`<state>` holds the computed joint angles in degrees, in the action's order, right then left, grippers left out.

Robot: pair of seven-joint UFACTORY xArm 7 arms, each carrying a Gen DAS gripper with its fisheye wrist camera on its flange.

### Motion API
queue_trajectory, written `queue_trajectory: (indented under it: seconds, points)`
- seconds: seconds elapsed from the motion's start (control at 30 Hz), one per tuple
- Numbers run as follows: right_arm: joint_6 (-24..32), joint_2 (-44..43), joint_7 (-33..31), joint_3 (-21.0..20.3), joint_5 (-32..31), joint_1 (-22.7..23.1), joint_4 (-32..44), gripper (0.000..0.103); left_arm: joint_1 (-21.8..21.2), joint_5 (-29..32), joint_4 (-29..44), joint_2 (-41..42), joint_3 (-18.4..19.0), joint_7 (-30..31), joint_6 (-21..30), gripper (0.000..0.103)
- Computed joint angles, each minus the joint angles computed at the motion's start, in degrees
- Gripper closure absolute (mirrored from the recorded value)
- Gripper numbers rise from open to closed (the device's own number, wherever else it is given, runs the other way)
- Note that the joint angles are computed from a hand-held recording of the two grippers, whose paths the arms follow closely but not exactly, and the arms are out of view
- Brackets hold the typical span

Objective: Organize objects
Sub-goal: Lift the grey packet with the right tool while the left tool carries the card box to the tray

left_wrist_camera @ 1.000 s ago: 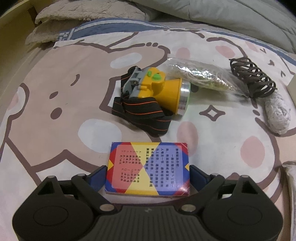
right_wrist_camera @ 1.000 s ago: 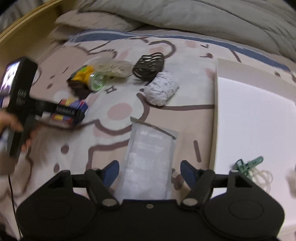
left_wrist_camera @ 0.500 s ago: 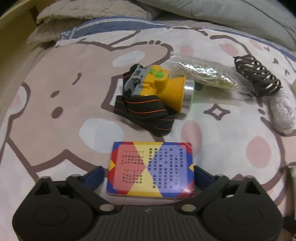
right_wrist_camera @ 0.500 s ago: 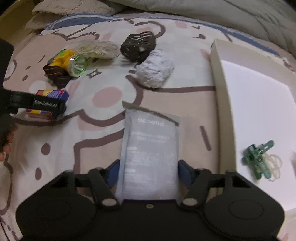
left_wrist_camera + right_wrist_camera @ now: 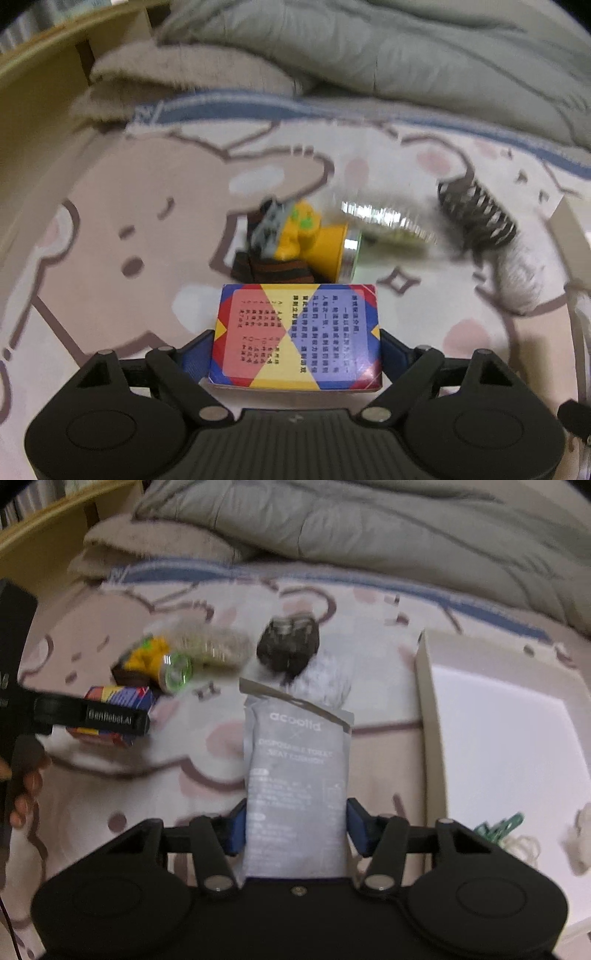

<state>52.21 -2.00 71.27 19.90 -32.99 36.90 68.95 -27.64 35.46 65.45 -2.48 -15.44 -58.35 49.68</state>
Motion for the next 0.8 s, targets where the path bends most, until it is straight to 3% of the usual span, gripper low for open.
queue_trajectory:
  seconds: [0.4, 0.8]
  points:
    - [4.98, -1.60, 8.12, 1.70, -13.00, 0.35, 4.32, 0.048, 2.79, 5.13, -5.11, -10.10, -3.19, -5.02, -5.36, 0.014]
    - [7.83, -3.64, 12.31, 3.66, -18.96, 0.21, 5.32, 0.048, 8.11, 8.79, -7.91, -17.90, -9.07, -6.70, -8.13, 0.014]
